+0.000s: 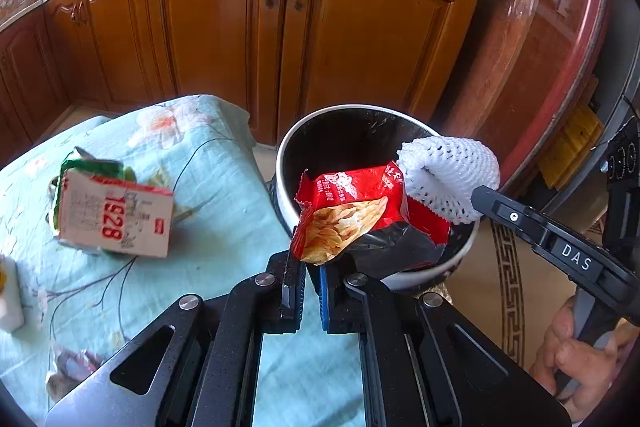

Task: Collect trash
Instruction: 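Carry the red chip bag and foam net over the bin with both tools, then open both tools to drop the chip bag and foam net into the bin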

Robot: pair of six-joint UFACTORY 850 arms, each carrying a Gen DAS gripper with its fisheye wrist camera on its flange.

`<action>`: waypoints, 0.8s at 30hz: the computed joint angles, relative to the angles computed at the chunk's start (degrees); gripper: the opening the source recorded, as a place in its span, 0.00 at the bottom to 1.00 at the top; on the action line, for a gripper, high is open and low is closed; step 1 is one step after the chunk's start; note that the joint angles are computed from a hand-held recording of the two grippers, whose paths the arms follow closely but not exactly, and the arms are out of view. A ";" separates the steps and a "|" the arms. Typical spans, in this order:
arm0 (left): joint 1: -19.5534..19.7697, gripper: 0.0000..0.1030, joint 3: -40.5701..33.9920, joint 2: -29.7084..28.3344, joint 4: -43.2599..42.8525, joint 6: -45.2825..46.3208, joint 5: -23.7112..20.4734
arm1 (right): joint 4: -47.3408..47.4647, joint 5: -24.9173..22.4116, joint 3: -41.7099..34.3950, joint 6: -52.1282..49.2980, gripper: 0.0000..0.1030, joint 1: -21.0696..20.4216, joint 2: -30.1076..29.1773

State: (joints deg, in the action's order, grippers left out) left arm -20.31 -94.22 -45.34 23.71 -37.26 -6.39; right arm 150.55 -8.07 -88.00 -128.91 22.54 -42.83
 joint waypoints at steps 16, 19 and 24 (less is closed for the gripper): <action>-0.82 0.48 -9.78 -6.39 -10.32 11.20 -4.93 | -22.40 1.39 -3.73 20.98 0.34 -1.55 -2.51; -0.71 0.50 -8.23 -5.56 -12.25 12.89 -4.43 | -18.08 0.33 -2.42 17.09 0.42 -1.61 -1.90; -0.36 0.59 -4.26 -3.49 -14.49 13.56 -2.34 | -9.30 -0.83 -0.71 9.15 0.52 -1.39 -0.99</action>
